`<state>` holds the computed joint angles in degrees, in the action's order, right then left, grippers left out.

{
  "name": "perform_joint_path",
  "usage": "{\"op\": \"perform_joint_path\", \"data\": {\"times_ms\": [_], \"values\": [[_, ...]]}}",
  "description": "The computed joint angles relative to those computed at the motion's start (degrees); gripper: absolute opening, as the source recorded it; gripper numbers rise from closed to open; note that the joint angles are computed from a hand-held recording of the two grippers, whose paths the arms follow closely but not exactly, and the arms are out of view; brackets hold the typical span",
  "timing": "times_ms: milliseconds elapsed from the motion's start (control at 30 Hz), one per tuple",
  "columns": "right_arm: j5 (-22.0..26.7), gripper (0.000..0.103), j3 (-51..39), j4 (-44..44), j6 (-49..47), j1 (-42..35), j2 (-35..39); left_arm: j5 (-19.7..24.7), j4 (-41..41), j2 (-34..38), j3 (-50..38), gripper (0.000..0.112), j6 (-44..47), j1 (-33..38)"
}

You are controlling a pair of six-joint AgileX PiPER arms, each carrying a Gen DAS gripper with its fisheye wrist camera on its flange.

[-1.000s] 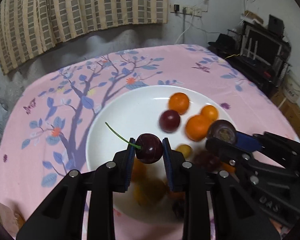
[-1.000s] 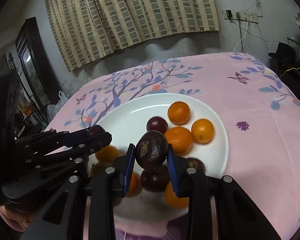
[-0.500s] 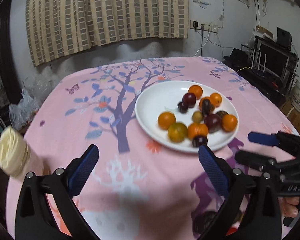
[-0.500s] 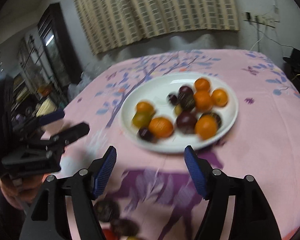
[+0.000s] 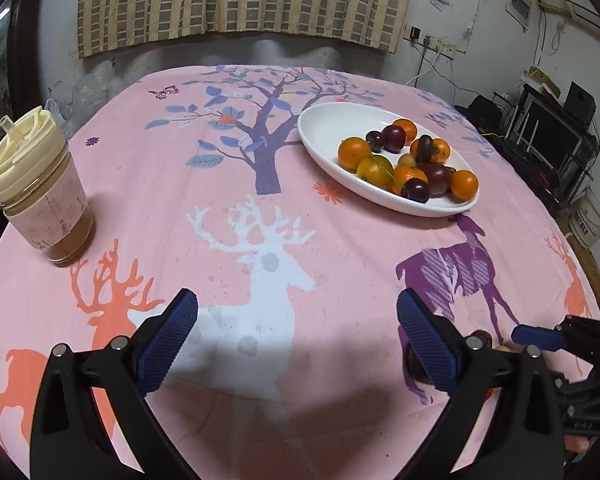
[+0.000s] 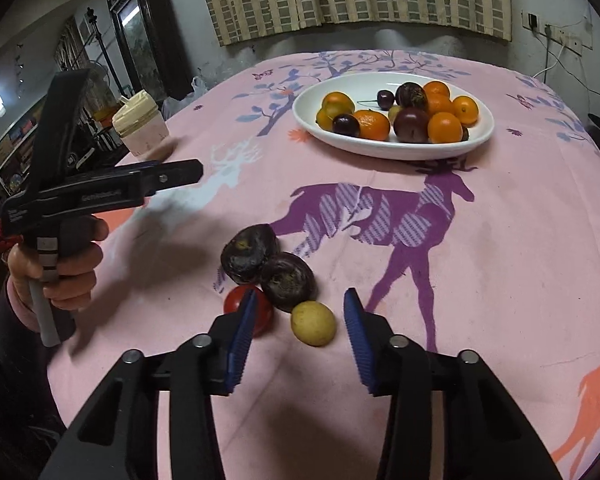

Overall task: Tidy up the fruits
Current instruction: 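Grasp a yellow tomato with the right tool while the left tool grasps a red tomato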

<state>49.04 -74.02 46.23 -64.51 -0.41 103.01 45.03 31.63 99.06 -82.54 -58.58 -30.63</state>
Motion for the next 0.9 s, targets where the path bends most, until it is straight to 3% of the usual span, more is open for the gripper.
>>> {"op": "perform_joint_path", "data": {"times_ms": [233,367,500,600,667,733,800,900], "values": [[-5.03,0.041,2.11,-5.06,1.57,2.72,-0.75,-0.19,-1.46,-0.55,0.70,0.098,-0.27,0.82],[-9.29,0.028,3.21,-8.86,3.36,4.70,-0.90,0.25,-1.71,-0.23,0.41,0.098,0.25,0.55],[-8.00,0.025,2.83,-5.76,1.95,2.96,-1.03,1.32,2.15,-0.67,1.02,0.098,-2.13,-1.66],[-4.63,0.025,0.64,-0.99,1.83,-0.47,-0.14,-2.97,1.39,-4.09,5.24,0.097,-1.57,-4.47],[-4.83,0.026,-0.22,-1.10,4.04,-1.40,0.33,-7.17,-1.29,-5.95,8.30,0.089,-1.12,-7.16],[-4.01,0.026,-1.19,-1.14,5.42,-1.89,0.98,-8.98,-5.89,-4.89,8.10,0.067,2.36,-9.63],[-1.82,0.026,-2.13,0.26,4.99,-2.78,1.62,-8.90,-10.80,-2.29,5.81,0.053,6.77,-11.14],[-2.42,0.026,-1.65,0.35,4.57,-2.60,1.19,-4.59,-9.84,2.81,0.04,0.052,7.94,-13.75]]}}
